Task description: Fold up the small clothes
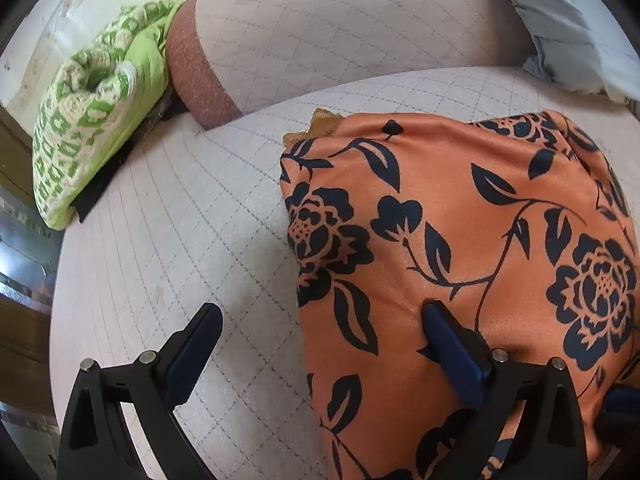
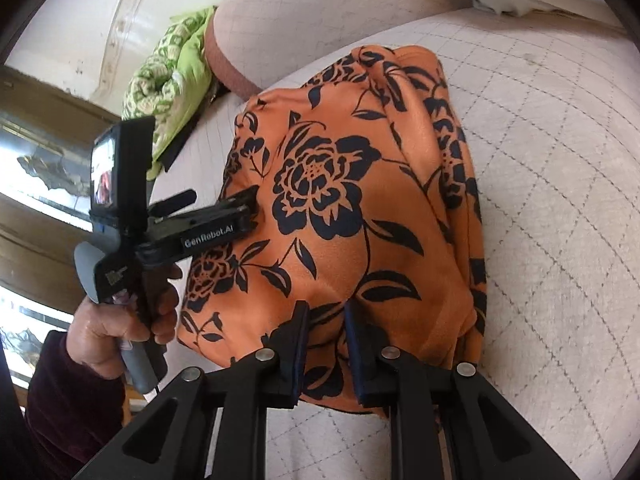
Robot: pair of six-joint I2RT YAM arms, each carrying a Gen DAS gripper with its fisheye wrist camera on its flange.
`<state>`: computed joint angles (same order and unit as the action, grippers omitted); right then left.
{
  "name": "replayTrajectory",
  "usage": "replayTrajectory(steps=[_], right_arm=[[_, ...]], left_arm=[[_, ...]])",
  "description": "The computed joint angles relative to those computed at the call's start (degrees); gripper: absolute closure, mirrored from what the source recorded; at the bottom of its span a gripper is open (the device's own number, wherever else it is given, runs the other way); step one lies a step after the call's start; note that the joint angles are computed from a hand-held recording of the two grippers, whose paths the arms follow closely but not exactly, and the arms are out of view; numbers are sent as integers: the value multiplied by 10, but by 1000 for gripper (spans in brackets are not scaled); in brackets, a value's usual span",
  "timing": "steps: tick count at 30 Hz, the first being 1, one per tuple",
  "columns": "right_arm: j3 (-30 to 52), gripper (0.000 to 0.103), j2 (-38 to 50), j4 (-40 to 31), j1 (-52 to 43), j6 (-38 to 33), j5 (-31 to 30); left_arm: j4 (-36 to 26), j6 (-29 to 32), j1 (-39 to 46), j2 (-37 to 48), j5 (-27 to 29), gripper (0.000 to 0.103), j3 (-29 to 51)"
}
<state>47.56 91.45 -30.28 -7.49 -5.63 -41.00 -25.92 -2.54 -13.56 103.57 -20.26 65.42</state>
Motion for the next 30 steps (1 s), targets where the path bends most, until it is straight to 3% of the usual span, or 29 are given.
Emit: replayTrajectory(steps=[3, 8, 11, 17, 19, 21, 24, 26, 27, 28, 29, 30], right_arm=[[-2, 81, 2, -2, -3, 0, -16], [1, 80, -2, -20, -39, -15, -79], [-10, 80, -24, -12, -28, -13, -95], [-31, 81, -15, 23, 10, 24, -34], [-35, 81, -6, 36, 12, 31, -36], [-30, 82, -5, 31, 7, 30, -41], [-20, 82, -5, -1, -33, 7, -77], [-13, 80, -2, -5, -68, -7, -115], [-13, 66, -4, 0, -86, -4, -129], [-18, 32, -11, 18, -114, 16, -142], [-27, 18, -18, 42, -137, 38, -151], [-36, 14, -21, 66, -159, 54, -164]], left_arm=[[-43, -13, 26, -31, 55, 2, 7], [-35, 8, 37, -191, 87, 2, -114], [-32, 30, 23, -262, 78, 2, -189], [56, 27, -2, -299, 34, 2, -301], [77, 30, -15, -284, 14, 1, -308], [36, 27, -13, -271, 26, 2, -274], [-20, 28, 33, -273, 104, 2, -232], [-22, 38, 64, -298, 145, 2, -228], [-15, 42, 76, -319, 162, 2, -228], [-9, 44, 89, -331, 182, 2, -224], [-5, 45, 107, -328, 210, 2, -213], [-9, 39, 119, -320, 233, 2, -201]])
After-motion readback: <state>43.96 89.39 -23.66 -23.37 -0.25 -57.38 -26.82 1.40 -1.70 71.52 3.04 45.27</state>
